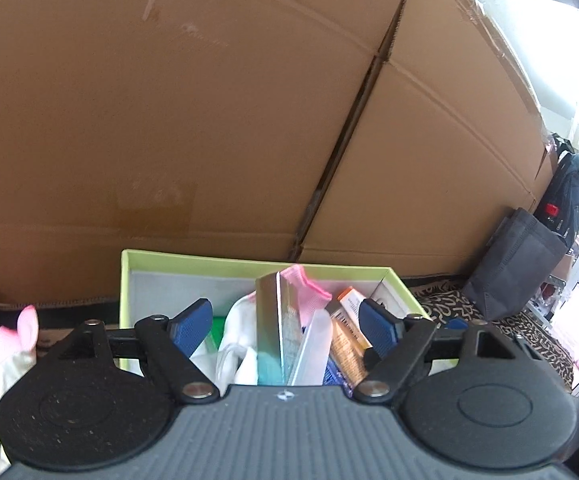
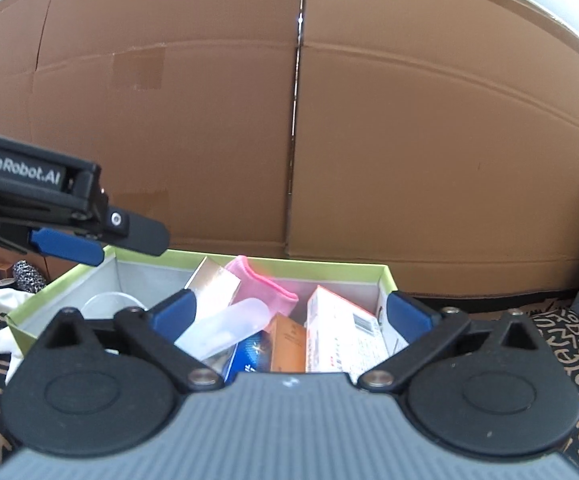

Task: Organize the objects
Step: 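Withdraw both tools from the lime-green box back to the pile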

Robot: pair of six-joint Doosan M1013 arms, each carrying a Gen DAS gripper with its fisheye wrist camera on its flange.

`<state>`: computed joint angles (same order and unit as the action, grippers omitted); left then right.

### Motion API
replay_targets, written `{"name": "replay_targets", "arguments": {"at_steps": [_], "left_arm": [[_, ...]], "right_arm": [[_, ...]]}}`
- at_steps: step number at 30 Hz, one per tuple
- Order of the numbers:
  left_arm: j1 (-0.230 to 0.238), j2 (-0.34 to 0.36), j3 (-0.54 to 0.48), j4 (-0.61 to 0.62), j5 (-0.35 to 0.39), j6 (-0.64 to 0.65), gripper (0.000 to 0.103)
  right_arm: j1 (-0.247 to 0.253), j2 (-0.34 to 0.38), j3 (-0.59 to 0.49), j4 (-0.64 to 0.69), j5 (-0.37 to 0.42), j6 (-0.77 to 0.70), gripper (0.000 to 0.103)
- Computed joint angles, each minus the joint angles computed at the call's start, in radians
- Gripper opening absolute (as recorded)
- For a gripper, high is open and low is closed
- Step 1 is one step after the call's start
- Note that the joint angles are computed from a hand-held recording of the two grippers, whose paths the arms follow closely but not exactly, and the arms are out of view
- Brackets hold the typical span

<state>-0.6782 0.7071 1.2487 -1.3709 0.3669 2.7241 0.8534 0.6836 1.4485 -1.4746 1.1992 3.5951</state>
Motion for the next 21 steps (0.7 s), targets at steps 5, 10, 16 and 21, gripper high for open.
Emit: {"name": "replay_targets", "arguments": {"at_steps": [5, 10, 16, 21], "left_arm": [[0.001, -0.013, 0.016, 0.065, 0.003, -0.057, 0.084], [0.008, -0.042, 0.059, -0.007, 0.003, 0.024, 0.086], [0.027, -0.082, 0.141, -0.261, 0.032, 0.261, 0.086], [0.051, -0.124, 0.226, -0.401, 0.065, 0.401, 0.087]], "right_arm": [[0.004, -0.004, -0.005, 0.019, -0.014, -0.018, 0.103], [0.020, -0.008, -0.009, 0.007, -0.027, -0.016, 0.103], [0.047, -0.004, -0.039, 0.032, -0.026, -0.041, 0.103], [0.074, 0.008, -0.071, 0.036, -0.054, -0.071, 0.103]]}}
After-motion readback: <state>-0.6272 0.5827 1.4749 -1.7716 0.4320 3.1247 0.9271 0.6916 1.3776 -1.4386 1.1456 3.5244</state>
